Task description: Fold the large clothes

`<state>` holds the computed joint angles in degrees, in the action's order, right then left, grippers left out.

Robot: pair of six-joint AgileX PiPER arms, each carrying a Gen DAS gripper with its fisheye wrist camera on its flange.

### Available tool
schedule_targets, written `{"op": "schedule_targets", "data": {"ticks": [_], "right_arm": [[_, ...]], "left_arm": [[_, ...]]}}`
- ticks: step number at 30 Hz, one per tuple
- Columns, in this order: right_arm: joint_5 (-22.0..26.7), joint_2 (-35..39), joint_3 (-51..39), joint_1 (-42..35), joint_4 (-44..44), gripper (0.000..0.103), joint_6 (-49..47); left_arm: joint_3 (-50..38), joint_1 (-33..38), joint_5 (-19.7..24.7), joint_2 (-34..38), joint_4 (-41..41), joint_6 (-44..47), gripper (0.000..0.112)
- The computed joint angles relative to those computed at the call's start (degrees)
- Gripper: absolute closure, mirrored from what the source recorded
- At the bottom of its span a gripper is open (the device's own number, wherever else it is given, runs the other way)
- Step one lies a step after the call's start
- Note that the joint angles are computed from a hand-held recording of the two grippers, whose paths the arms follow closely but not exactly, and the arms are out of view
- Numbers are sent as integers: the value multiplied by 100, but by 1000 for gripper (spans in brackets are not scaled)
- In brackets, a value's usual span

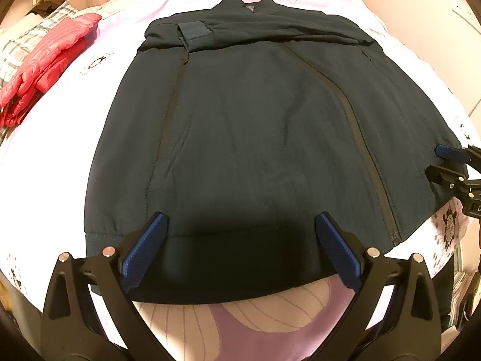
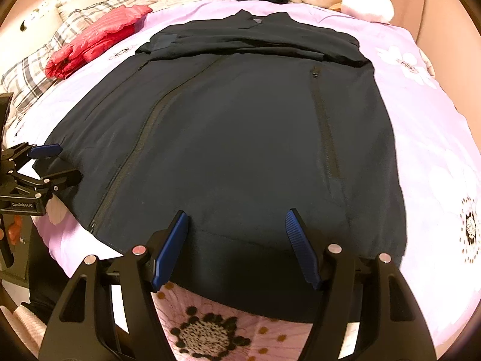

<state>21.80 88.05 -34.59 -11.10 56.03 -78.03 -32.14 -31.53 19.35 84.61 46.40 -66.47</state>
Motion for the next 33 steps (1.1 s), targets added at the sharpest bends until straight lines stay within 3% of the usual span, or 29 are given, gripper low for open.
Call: {"op": "schedule_targets", "data": {"ticks": [9,13,15,18,24,33], "right_arm": [[415,105,-220,-285,594,35,-301],[215,309,-332,-12,769,35,-288],[-14,383,-331,151,525,35,-51],[-236,326,-148,241,774,33,-510],[-259,225,28,193,904,29,-822],[22,40,89,-36,516,29,-540]], "left_arm": [[-86,551,-190,-89,-4,-154,12],[-194,682,-75,199,-139,-134,12],[-154,620,-25,244,110,-354,12],[-91,522,24,240,459,-665,12],[-26,479,32,199,611,-918,12],[171,435,34,-18,506,-862,12]]}}
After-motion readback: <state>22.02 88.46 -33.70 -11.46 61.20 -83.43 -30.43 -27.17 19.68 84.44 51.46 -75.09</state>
